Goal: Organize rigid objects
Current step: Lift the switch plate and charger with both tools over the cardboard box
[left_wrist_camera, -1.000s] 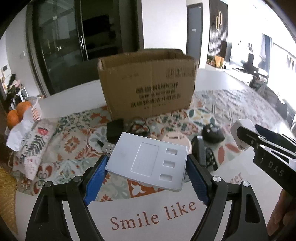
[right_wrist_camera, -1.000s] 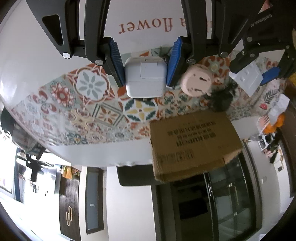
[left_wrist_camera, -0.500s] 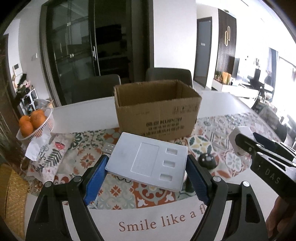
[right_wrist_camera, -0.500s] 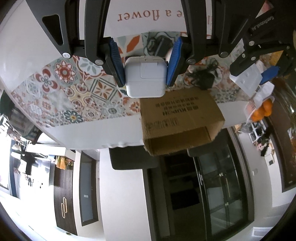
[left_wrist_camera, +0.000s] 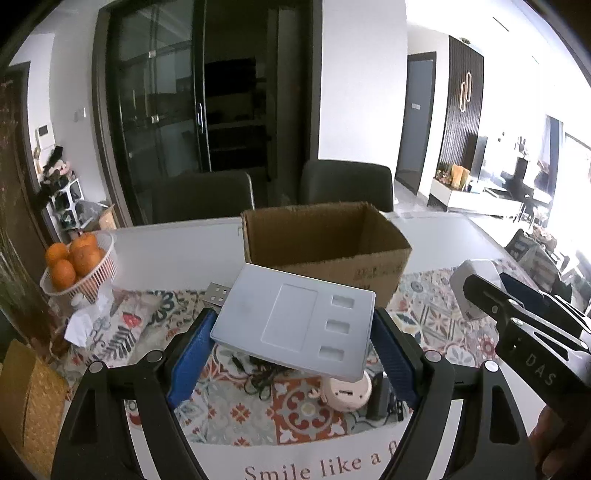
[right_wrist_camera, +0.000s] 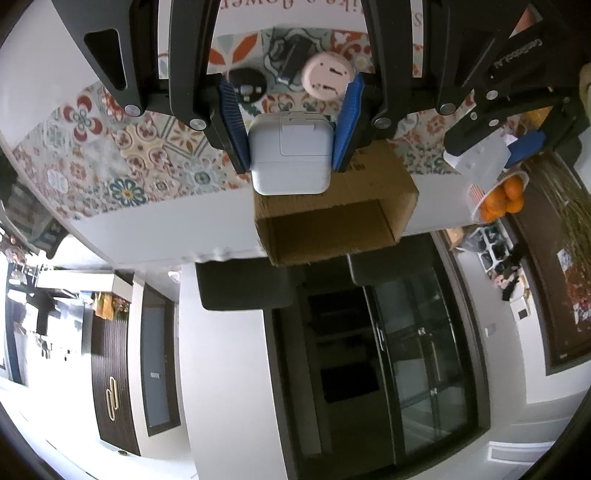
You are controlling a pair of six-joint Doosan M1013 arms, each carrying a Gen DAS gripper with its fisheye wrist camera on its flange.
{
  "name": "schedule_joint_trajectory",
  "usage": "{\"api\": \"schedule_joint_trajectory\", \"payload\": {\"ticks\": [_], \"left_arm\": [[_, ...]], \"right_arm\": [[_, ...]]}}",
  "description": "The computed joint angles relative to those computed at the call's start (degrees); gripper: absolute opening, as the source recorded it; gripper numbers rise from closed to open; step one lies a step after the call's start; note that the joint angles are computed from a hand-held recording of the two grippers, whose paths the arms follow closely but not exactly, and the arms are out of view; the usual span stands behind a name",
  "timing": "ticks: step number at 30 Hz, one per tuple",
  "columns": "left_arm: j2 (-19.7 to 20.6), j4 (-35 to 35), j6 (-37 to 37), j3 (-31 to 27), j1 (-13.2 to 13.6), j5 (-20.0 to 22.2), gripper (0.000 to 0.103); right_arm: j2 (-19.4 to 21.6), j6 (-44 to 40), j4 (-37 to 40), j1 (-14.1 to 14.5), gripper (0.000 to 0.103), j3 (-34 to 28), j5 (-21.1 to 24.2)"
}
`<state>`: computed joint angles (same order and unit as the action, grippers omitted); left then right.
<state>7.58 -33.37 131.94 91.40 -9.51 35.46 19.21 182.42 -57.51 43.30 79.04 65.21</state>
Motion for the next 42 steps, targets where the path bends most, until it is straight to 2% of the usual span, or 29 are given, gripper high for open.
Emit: {"api": "schedule_joint_trajectory", "payload": {"ticks": [8, 16, 33, 42], "left_arm": [[1.58, 0.16, -1.58, -3.47, -0.28, 0.38, 0.083], [3.46, 3.14, -4.91, -7.28, -1.25, 0.33, 0.083], [9.94, 7.87, -11.68, -18.20, -2.80, 8.55, 0.083], [14.67, 12.65, -15.98, -25.14, -4.04, 15.97, 0.083]], "right_arm": [[0.35, -2.61, -0.70, -1.03, 0.047, -2.19, -1.41], [0.60, -5.15, 1.51, -3.28, 0.046, -4.00, -4.05], [2.40, -14.82, 8.70, -8.65, 0.047, -9.71, -6.60], [4.30, -24.42, 17.09, -11.76, 0.046, -13.09, -6.50]]}}
